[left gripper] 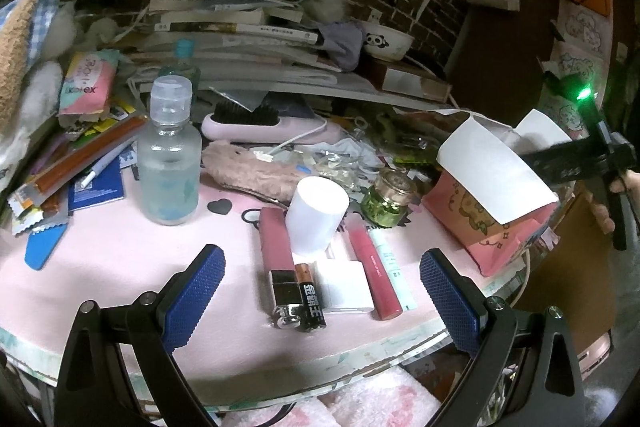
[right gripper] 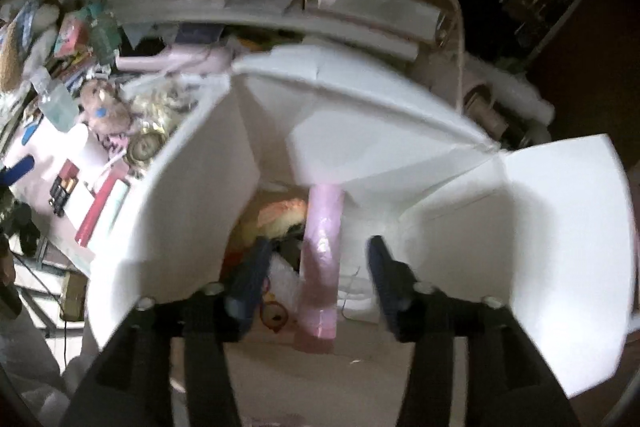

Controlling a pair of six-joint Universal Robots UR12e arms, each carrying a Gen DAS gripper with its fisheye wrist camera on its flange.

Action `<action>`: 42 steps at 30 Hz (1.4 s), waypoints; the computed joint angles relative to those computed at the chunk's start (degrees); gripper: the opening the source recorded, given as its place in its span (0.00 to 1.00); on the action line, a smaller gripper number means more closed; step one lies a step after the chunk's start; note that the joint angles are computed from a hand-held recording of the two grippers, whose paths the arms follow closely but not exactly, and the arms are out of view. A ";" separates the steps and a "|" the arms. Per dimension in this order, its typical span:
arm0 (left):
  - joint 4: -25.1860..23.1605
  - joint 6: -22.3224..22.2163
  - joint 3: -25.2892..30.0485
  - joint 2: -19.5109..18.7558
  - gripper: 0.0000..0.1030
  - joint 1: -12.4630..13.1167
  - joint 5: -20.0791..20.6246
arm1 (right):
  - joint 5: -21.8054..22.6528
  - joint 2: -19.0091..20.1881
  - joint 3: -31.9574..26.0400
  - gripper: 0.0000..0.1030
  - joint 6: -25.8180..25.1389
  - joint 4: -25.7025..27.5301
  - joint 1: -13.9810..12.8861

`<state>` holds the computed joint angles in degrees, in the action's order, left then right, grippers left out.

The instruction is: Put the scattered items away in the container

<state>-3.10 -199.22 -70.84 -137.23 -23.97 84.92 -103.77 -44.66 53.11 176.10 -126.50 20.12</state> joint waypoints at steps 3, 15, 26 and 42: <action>0.13 -0.28 0.05 -0.11 0.95 0.03 -0.08 | -3.90 -1.66 4.10 0.64 -1.93 -11.08 1.20; -0.78 0.21 -0.22 -0.61 0.95 0.04 0.12 | 21.50 -2.67 13.26 0.82 -5.22 -39.85 3.04; -0.41 1.78 -0.88 -0.55 0.88 -0.36 5.87 | 24.59 2.64 10.83 0.82 -1.54 -37.99 5.45; -5.01 6.00 0.21 -0.79 0.62 -1.00 12.23 | 24.68 1.00 17.04 0.82 5.17 -42.77 3.96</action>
<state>-8.11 -193.23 -70.64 -138.02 -24.98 97.15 -79.09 -43.67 70.15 181.27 -169.27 24.08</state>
